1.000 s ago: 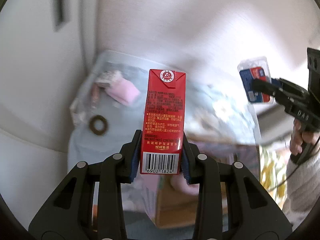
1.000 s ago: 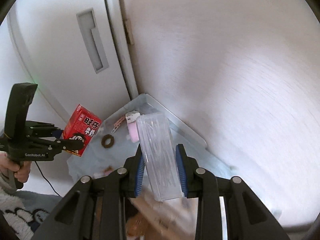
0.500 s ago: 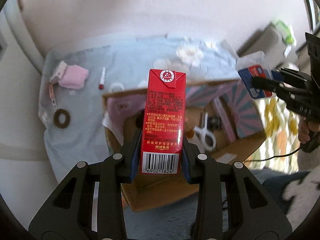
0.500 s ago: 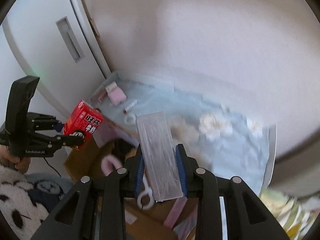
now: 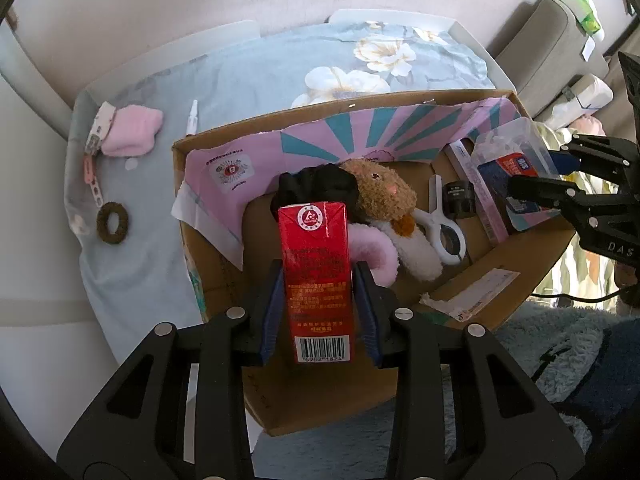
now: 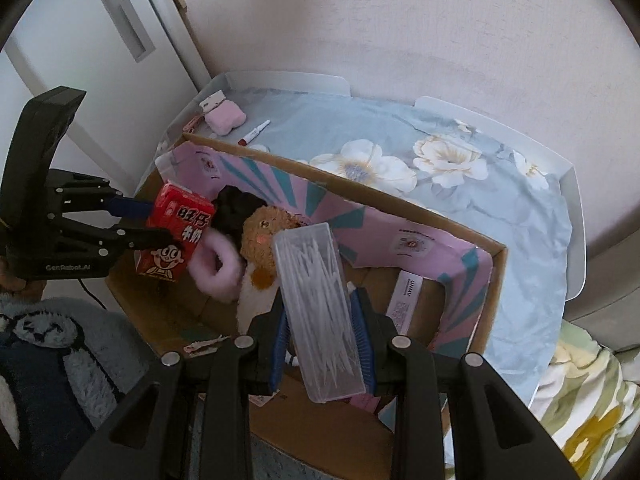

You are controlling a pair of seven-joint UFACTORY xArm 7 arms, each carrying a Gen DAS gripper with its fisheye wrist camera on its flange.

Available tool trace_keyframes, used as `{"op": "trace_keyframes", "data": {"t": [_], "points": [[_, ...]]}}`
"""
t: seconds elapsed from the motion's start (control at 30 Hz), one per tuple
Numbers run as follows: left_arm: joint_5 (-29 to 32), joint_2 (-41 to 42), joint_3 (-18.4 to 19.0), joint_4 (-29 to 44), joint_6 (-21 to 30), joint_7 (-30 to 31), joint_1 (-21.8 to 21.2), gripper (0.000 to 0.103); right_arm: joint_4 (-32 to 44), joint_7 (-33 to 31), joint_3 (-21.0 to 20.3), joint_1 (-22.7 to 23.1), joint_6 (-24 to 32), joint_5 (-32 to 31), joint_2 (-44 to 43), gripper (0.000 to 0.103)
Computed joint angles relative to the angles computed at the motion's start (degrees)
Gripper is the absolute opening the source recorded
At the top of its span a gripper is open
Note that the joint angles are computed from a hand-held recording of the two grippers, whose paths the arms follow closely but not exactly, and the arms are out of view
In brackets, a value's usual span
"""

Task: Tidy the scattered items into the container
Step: 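Carry the carton and toothpick case into the cardboard box and open both grippers, then move both open grippers back over the tray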

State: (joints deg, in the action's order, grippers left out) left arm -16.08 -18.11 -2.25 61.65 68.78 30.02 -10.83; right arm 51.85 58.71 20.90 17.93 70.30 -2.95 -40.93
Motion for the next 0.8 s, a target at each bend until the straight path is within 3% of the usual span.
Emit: {"op": "trace_keyframes", "data": {"t": [0.1,0.17,0.2,0.23,0.27,0.4,0.8], "points": [[-1.2,-0.5,0.5,0.1,0.6,0.7,-0.2,0.031,0.3,-0.4,0.1,0.2,-0.6,-0.1,0.4,0.028],[-3.2,-0.6,1.2,0.7,2.0,1.1,-0.3,0.042,0.2,-0.9,-0.4,0.7,-1.9,0.7,0.6,0.033],[-4.1,-0.3,1.5,1.5,3.3,0.7,-0.1,0.063,0.2,-1.2,-1.0,1.0,-2.4,1.5,1.0,0.038],[-4.3,-0.2,1.5,1.7,3.5,0.2,0.1,0.082,0.7,-1.1,-1.1,1.0,-2.0,2.0,1.6,0.051],[-4.6,-0.5,1.5,1.7,3.1,-0.3,0.4,0.085,1.5,-0.9,-0.9,0.7,-0.9,1.9,2.5,0.057],[-6.8,-0.8,2.8,2.1,2.4,-1.9,1.7,0.085,3.1,-0.2,0.1,-0.1,0.5,-0.6,2.6,0.058],[-5.1,-2.4,5.4,1.7,-3.6,-6.8,6.9,0.085,5.1,-1.0,-0.8,-1.8,-0.7,-1.3,0.9,0.059]]}}
